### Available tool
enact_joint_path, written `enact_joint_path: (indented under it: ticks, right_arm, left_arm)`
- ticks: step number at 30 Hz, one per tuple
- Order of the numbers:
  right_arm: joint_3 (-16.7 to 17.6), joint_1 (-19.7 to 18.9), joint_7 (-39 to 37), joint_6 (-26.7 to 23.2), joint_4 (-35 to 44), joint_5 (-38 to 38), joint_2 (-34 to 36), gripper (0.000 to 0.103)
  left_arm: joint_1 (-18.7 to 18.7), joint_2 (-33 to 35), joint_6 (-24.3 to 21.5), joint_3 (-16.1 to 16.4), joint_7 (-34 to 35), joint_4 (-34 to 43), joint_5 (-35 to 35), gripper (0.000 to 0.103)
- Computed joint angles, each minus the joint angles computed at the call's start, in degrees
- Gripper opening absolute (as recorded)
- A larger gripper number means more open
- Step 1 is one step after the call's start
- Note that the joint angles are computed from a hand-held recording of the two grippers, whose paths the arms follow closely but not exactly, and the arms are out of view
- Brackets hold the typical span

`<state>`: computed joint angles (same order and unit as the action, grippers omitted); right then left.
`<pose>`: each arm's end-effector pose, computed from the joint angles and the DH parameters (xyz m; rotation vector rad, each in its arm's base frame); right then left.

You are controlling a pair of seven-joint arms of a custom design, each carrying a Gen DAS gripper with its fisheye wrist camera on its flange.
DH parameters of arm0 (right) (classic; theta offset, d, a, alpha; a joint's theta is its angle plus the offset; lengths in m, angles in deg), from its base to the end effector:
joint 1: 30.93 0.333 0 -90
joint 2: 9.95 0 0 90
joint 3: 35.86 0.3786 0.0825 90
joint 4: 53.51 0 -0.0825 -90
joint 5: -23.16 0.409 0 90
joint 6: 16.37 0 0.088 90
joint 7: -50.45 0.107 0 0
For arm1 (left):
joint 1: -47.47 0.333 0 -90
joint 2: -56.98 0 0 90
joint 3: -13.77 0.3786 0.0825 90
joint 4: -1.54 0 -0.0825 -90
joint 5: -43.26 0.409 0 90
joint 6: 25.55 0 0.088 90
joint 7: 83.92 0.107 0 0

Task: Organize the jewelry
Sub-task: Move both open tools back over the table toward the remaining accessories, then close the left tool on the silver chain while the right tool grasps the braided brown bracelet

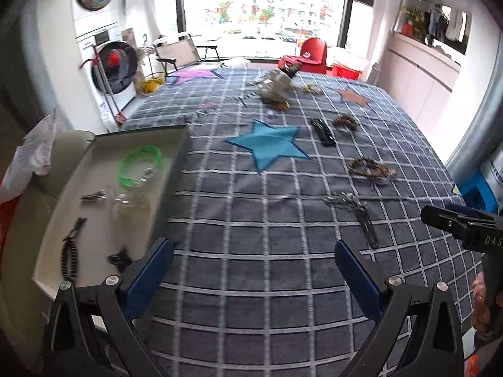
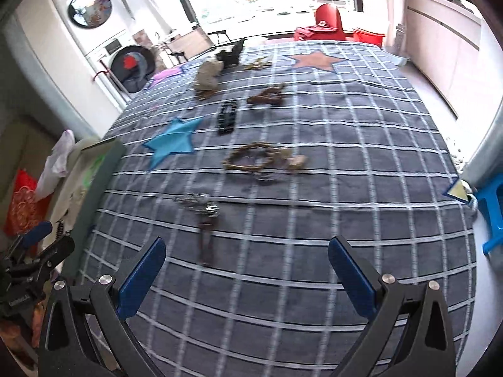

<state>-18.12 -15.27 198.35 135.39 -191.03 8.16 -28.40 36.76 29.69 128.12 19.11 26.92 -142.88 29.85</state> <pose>0.3989 0.2866 0.5397 -1.6103 2.0071 -0.3665 0.4352 -0.0284 0.5586 -1.6079 2.1299 -0.7592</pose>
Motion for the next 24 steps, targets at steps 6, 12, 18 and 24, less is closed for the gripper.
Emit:
enact_joint_path:
  ticks: [6, 12, 18, 24]
  right_arm:
    - [-0.5, -0.4, -0.1, 0.0, -1.4, -0.3, 0.0, 0.103]
    - [-1.2, -0.8, -0.1, 1.1, -2.5, 0.2, 0.6, 0.103]
    - [-1.8, -0.9, -0.8, 2.3, -3.3, 1.5, 0.6, 0.103]
    - [-1.7, -1.4, -1.2, 3.0, -3.9, 2.3, 0.1, 0.103]
  left_arm:
    - [-0.2, 3.2, 1.6, -2.2, -1.5, 0.2, 1.0, 0.103]
    - [-1.3, 7.9, 3.3, -2.9, -0.9, 2.2, 0.3, 0.103]
    - [-1.5, 12.7, 4.7, -4.8, 1.8, 4.8, -0.4, 0.090]
    - [-0.2, 15.7, 4.6, -7.6, 2.6, 6.3, 1.5, 0.079]
